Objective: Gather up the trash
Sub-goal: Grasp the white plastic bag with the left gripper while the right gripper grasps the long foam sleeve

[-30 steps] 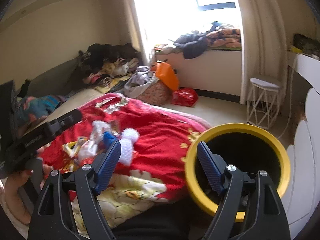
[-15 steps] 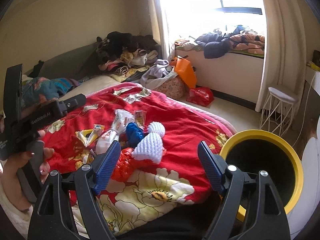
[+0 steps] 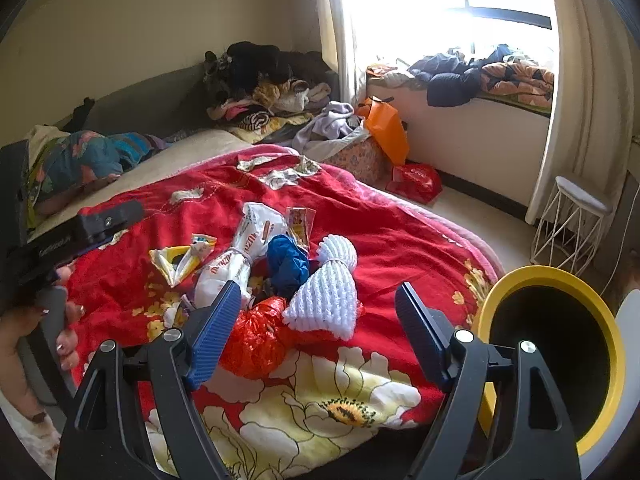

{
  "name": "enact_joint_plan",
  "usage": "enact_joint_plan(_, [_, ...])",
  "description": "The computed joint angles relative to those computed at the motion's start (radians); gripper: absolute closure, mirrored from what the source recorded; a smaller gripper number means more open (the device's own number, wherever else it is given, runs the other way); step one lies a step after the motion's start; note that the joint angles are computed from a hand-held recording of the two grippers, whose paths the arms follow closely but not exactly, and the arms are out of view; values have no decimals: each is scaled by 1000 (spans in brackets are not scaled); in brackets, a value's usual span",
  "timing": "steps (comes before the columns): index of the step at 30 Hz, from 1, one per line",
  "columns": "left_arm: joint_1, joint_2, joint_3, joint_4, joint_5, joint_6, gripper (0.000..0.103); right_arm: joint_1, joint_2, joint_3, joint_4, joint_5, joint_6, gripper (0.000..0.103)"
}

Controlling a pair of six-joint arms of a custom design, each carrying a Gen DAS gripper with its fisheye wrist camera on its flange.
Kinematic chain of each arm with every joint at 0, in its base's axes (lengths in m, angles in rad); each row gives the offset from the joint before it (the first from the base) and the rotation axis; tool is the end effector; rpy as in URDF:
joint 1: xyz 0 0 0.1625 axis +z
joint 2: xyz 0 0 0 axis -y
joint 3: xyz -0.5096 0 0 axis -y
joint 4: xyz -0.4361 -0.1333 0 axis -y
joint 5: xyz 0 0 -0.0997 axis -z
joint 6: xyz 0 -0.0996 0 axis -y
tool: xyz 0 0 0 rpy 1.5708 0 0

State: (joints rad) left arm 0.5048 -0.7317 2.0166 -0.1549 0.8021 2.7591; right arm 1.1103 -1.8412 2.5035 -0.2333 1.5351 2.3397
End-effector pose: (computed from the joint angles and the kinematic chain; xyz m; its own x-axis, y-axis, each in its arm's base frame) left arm -0.2894 -0.3913 -0.0227 -0.8588 0.2874 -0.4241 0.5078 0.5871 -0.6305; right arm 0.0085 -0.2909 0.2533 -0.7654 0.0208 0.6432 -0.5252 0.5574 -0.6430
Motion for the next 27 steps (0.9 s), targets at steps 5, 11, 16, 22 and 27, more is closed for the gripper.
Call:
enact_joint_plan(5, [26,19,-17,29,62,-12,17,10,67,-35,-16,41,10,26])
enact_joint_plan(11, [53,67,-65,85,147,-26,37,7,141,-82,-13,80,28,26])
enact_joint_plan(16, [68,111,-115,138,195,-35,47,2,192,-118,1,92,38,27])
enact_joint_plan(22, [84,172,-188,236,211,-81,52,-7,247,-166,60,105,70,38])
enact_joint_plan(27, [83,201,-221,274,211,-101,56,-34,254,-174,95,72,85,66])
